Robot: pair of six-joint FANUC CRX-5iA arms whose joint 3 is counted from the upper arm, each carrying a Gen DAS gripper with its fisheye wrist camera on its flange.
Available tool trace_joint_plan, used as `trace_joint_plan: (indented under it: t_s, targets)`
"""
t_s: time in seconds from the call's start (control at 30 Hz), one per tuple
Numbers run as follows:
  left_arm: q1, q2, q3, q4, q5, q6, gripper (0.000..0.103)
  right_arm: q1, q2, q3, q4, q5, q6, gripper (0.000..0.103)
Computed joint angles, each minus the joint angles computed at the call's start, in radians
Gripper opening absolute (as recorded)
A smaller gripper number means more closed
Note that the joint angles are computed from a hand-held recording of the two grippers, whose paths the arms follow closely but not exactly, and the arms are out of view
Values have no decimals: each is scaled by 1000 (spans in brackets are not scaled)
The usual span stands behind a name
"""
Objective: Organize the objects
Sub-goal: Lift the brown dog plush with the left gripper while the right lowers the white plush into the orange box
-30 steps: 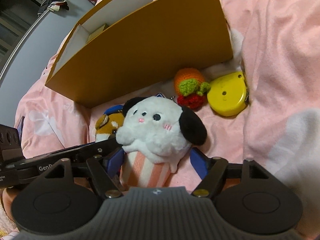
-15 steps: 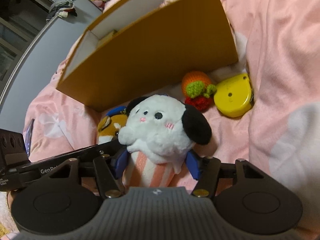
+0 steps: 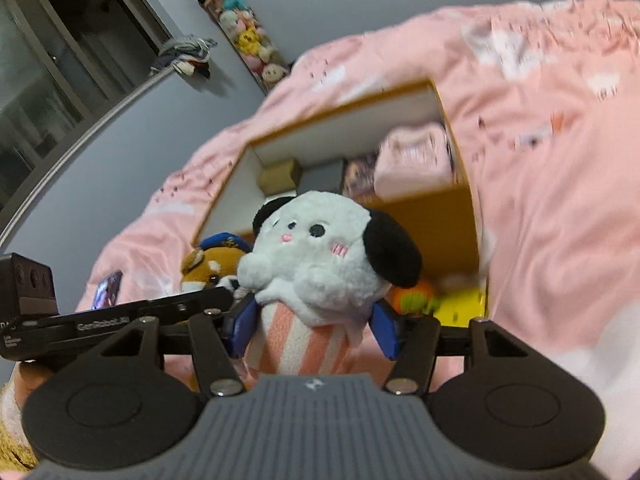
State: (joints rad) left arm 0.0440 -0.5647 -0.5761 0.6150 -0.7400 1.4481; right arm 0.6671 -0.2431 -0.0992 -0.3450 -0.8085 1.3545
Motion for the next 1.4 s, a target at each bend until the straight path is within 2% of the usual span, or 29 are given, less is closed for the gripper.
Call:
trace_joint_plan:
  t_s: [0.17,0.4,0.5,0.67,0.87,1.0,1.17,1.27,1.4]
  targets:
    - [27,46,86,81,4,-64,50,-53,67,149,-57,-59,101,61]
    - [-3,147,232,3,94,-55,50,-20,187,321,19,-89,128,61]
    - [-1,196,265,-45,97,-27,50,-22,274,411,43,-153,132,61]
    - [15,274,260,-52,66,10,50,-7,407,512,110,-256,126,61]
    - [40,354,244,-23,32,9,50,-30,526,609,67,-363,163,61]
    - [51,395,291,-79,-35,42,50,-42,605,695,44,-456,179,61]
    - [54,437,299,-94,-60,44,50,-56,681,783,15,-551,175,61]
    - [38,461,346,-164,-95,71,50,-58,717,828,7,-597,199,61]
    - [9,507,441,-287,-191,140,50,-46,762,882,22,-652,233,62]
